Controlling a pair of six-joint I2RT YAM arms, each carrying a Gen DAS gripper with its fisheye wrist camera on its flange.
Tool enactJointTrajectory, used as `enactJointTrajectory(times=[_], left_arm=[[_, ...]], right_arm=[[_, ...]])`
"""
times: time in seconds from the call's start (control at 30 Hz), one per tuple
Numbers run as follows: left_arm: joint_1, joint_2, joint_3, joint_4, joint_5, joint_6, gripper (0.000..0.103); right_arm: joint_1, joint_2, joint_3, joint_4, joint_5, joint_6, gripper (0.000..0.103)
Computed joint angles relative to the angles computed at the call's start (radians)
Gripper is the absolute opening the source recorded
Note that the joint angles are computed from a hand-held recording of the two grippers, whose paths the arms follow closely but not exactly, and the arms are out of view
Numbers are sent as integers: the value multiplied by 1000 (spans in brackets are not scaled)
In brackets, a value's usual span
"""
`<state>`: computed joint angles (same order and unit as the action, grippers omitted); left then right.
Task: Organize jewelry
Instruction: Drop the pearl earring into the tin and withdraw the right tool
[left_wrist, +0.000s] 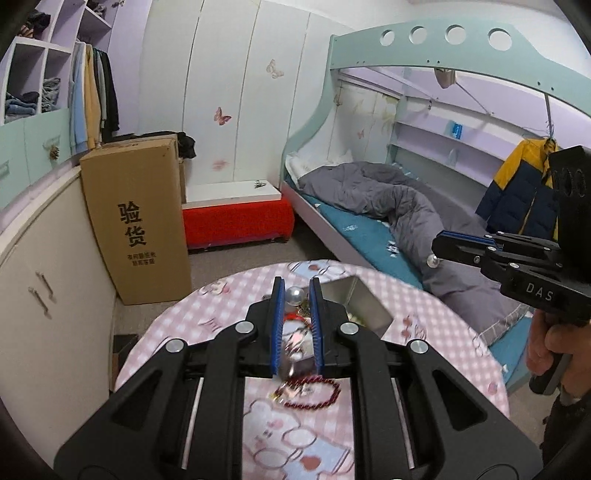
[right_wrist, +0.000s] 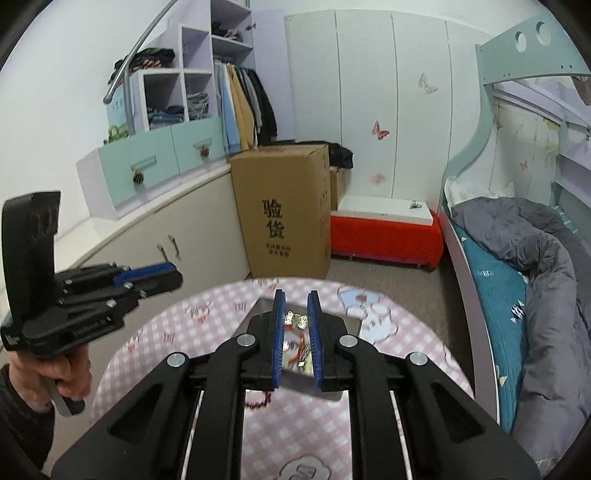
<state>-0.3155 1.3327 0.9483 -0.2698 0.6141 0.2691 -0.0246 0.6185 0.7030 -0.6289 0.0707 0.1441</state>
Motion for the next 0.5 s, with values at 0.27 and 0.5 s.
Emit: enactJointTrajectory(times=[0.27,0.5], left_arm=[[-105,139,121,2,-67,-58,13],[-143,262,213,-33,-91,-67,14]], right_arm=[[-122,169,32,104,-124,-21,11],[-159,353,30,203,-157,-18,15]])
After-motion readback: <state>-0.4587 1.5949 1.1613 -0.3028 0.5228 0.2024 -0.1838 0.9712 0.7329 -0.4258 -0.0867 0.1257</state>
